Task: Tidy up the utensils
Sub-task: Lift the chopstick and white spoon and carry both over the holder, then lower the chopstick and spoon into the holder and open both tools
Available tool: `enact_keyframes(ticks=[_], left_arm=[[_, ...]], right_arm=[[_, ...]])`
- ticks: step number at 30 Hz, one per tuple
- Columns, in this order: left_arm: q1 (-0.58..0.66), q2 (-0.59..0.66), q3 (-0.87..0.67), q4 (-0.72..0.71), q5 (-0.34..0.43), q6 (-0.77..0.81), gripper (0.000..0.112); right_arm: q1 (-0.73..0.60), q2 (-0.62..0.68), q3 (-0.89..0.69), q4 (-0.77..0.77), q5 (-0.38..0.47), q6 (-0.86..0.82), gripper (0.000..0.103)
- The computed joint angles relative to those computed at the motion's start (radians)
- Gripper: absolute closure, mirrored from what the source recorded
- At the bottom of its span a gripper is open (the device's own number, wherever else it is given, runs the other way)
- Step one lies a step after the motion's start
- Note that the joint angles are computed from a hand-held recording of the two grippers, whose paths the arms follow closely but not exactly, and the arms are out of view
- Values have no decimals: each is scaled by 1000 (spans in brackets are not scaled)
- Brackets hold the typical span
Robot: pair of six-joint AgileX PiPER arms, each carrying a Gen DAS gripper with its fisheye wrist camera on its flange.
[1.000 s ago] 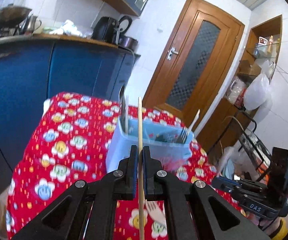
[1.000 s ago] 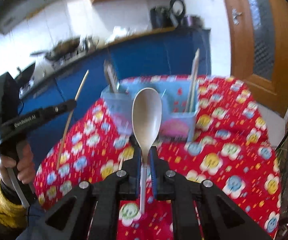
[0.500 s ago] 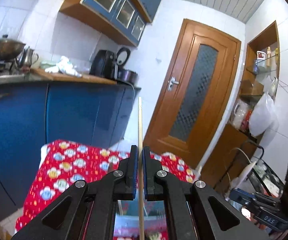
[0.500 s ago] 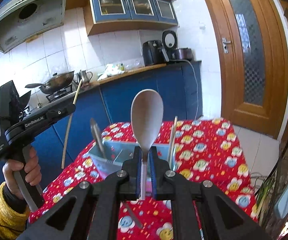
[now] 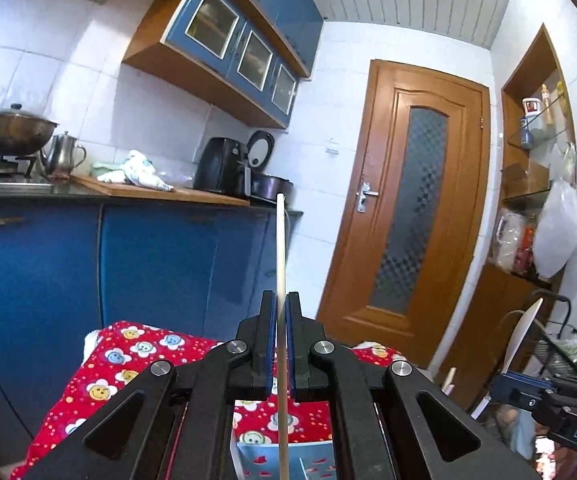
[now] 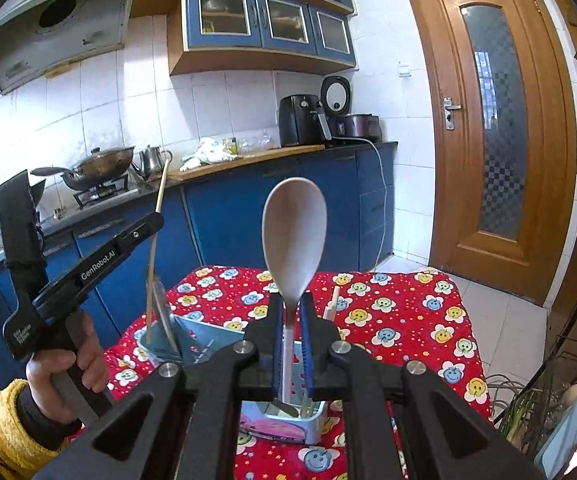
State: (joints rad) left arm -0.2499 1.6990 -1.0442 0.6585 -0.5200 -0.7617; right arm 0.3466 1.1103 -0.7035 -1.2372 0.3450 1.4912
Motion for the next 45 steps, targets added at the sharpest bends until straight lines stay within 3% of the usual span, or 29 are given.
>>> enact_keyframes(ticks=[4,8,13,15,22,26,30,34,45], left_arm=[[-27,36,33,-175,-43,189,108],[-32,61,48,-221,-62,251,108],[-26,69,55,-199,-56,236,107],[-21,68,49,-171,-41,205,102],[-7,39,57,-84,-15,104,99],[7,6,66,18,0,8,99],[29,-28,78,134,13,-112,88],[59,-65,95,266,14,-240,88],[154,-141,123,717,-20,-668,82]], right_arm=[[-21,70,-8,-57,-28,45,93],[-41,130,-17,-77,-60,48,93],[-65,183,-20,-95,-110,82,93],[-76,190,-16,-109,-136,108,92],[-61,178,0,-202,-129,222,84],[-52,147,16,-235,-119,274,83],[-30,113,36,-235,-100,289,82],[-8,77,55,-203,-82,270,82],[131,-32,116,-84,48,223,78]])
